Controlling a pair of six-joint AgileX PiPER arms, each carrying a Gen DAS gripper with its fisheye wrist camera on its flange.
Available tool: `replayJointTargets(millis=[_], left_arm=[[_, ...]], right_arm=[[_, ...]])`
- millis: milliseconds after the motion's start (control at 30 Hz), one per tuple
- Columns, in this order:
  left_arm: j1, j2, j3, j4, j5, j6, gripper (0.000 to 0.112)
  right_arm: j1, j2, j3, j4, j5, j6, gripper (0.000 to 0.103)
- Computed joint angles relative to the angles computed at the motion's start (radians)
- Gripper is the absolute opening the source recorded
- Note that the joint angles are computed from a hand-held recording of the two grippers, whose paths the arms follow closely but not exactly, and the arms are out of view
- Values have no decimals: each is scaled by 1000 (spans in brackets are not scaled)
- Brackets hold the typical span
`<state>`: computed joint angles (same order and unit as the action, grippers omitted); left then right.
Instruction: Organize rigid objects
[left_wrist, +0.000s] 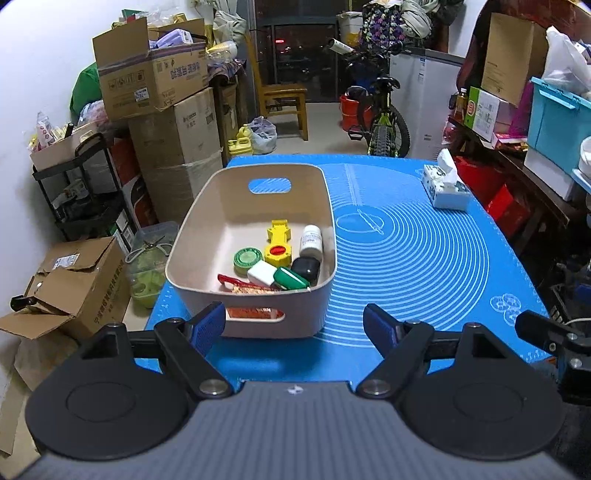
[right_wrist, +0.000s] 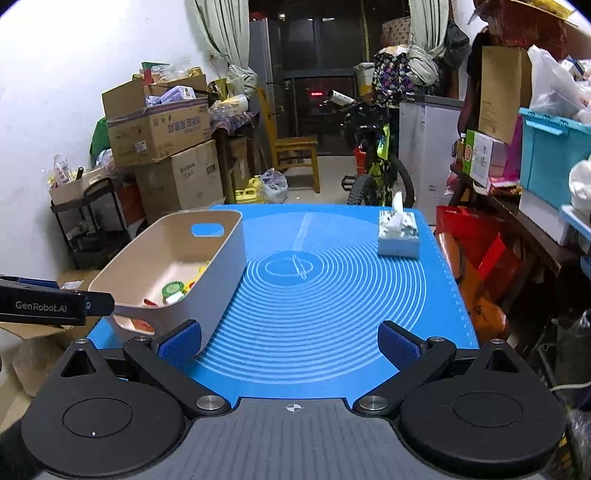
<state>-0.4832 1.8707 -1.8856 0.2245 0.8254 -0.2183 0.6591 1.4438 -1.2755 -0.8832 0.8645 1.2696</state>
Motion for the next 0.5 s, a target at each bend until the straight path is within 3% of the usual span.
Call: replayJointTargets(millis=[500], left_arm=[[-27, -66, 261, 157, -200, -119, 82]], right_arm=[[105, 17, 127, -136, 26, 164, 101]])
